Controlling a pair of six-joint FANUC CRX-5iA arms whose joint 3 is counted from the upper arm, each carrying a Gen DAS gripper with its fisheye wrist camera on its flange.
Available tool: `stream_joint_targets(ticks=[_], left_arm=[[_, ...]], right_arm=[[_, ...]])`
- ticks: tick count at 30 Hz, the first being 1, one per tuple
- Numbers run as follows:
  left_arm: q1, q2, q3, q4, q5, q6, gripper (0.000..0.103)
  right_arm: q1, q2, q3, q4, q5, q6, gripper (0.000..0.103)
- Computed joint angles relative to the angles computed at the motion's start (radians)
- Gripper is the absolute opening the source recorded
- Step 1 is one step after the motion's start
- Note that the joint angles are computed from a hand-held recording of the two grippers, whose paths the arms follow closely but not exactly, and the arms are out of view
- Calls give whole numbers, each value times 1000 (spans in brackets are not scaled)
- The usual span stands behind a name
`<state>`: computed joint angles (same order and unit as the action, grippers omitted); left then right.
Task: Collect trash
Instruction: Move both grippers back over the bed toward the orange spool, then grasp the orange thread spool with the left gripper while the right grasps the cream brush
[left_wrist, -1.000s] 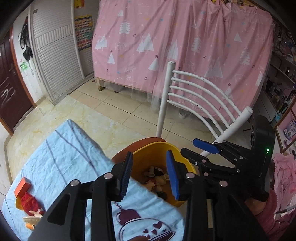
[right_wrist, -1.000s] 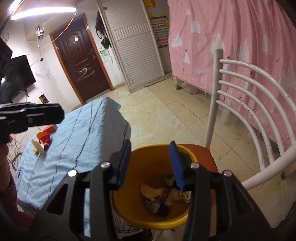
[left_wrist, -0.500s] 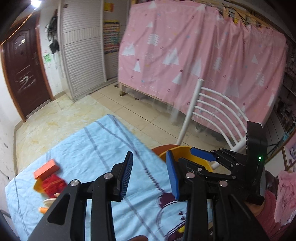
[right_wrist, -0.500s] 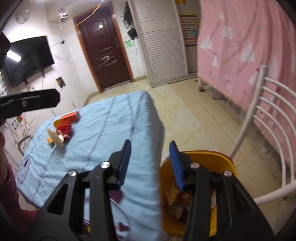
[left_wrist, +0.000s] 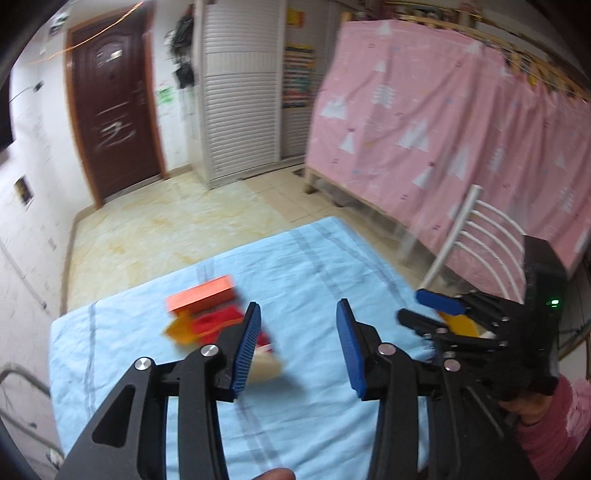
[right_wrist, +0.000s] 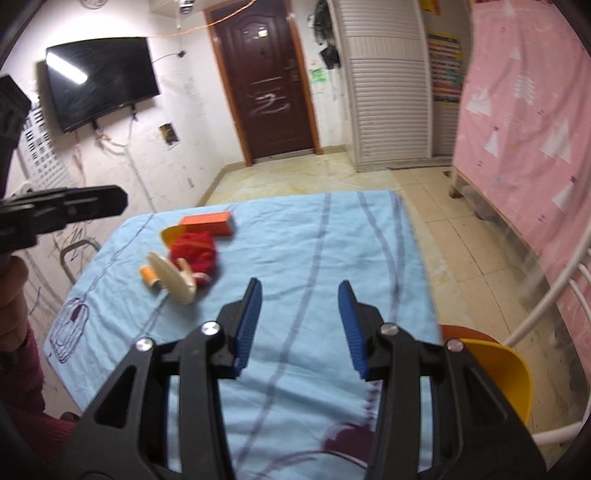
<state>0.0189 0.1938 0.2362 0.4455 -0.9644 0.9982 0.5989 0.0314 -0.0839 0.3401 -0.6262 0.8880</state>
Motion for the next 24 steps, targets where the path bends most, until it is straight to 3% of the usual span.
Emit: stream_joint_targets(ticks=[7,10,17,24], left_arm=[[76,17,-1,-32,-28,21,46],[96,31,0,-36,-41,18,47],[117,54,-20,-38,-57,-8,50],[121,66,-61,-42,-45,-121,63]], right_arm=[[26,70,111,-129,-16,155,42],[44,97,146,-146,-26,190,57],[70,158,226,-186,-70,261,58],[74,202,276,-199,-106,271,58]])
